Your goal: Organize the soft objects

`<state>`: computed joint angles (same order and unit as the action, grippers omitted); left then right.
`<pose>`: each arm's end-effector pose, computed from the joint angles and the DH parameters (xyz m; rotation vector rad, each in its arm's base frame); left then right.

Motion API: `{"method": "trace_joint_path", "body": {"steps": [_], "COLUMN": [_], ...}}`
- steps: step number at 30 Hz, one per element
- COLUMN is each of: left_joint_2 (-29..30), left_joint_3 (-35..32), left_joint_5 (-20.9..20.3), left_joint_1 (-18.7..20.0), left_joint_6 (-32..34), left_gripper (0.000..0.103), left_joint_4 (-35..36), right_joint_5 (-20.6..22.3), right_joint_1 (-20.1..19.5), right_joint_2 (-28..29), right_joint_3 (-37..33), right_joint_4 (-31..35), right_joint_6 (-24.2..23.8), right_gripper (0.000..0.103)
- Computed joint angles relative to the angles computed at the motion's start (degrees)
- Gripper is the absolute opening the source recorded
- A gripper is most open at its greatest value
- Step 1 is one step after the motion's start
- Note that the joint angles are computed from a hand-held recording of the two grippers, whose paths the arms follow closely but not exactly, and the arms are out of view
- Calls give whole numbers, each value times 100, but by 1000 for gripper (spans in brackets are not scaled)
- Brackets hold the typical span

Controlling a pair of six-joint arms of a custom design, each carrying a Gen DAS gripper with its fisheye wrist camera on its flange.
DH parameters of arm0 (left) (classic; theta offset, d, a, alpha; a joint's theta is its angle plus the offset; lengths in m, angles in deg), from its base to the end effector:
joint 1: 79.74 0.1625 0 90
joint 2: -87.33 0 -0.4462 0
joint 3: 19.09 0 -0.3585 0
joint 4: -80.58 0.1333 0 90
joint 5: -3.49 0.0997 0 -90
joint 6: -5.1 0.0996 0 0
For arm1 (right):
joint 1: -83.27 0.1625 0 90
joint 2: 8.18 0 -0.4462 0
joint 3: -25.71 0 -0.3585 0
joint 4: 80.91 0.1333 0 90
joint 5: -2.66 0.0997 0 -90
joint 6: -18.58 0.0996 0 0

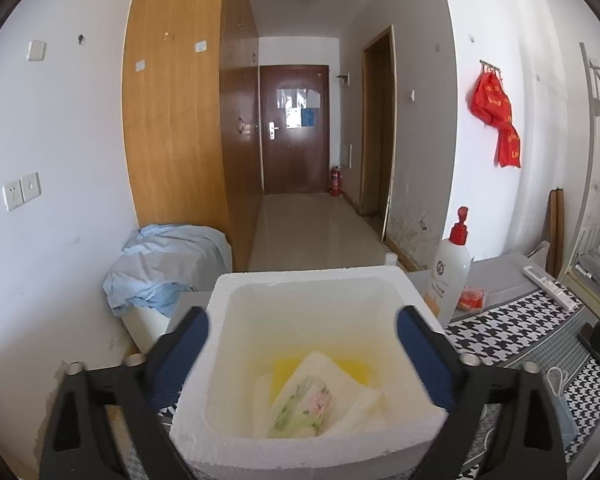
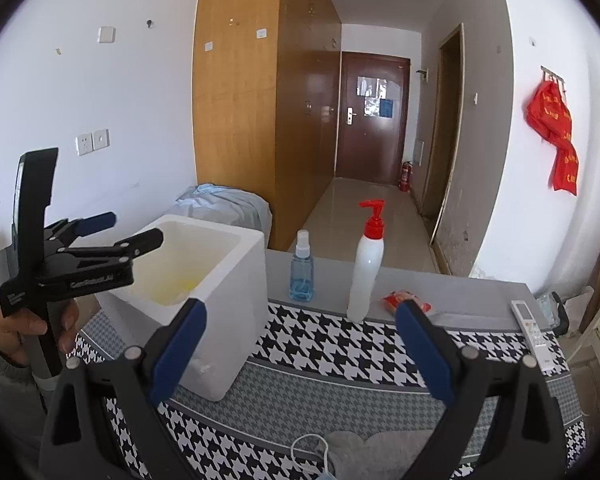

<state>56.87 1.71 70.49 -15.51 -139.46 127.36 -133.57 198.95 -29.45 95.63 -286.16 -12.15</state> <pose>-0.1714 -0.7512 0.3140 1.0271 2.2199 -1.1641 0.3827 -0.6543 0.1194 0.4491 -2.0186 1.2692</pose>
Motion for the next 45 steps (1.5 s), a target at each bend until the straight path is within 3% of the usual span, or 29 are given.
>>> {"method": "trace_joint_path", "body": {"steps": [19,45], "left_joint_2": [-1499,-2060], "left_joint_3": [2720,3924], "left_joint_5": [323,619], "left_joint_1": [-302,-500], "left_joint_6": [-11,2], "left_gripper": [102,102], "left_joint_4": [-1520,-2020], "right_joint_5": [153,50], "right_joint_1": [64,177], "right_joint_2": [-368,-719], "right_joint_3": [850,1712], "right_joint_4": [-771,-1671], "right_joint_6": [-130,-241], "right_gripper": [97,97]}}
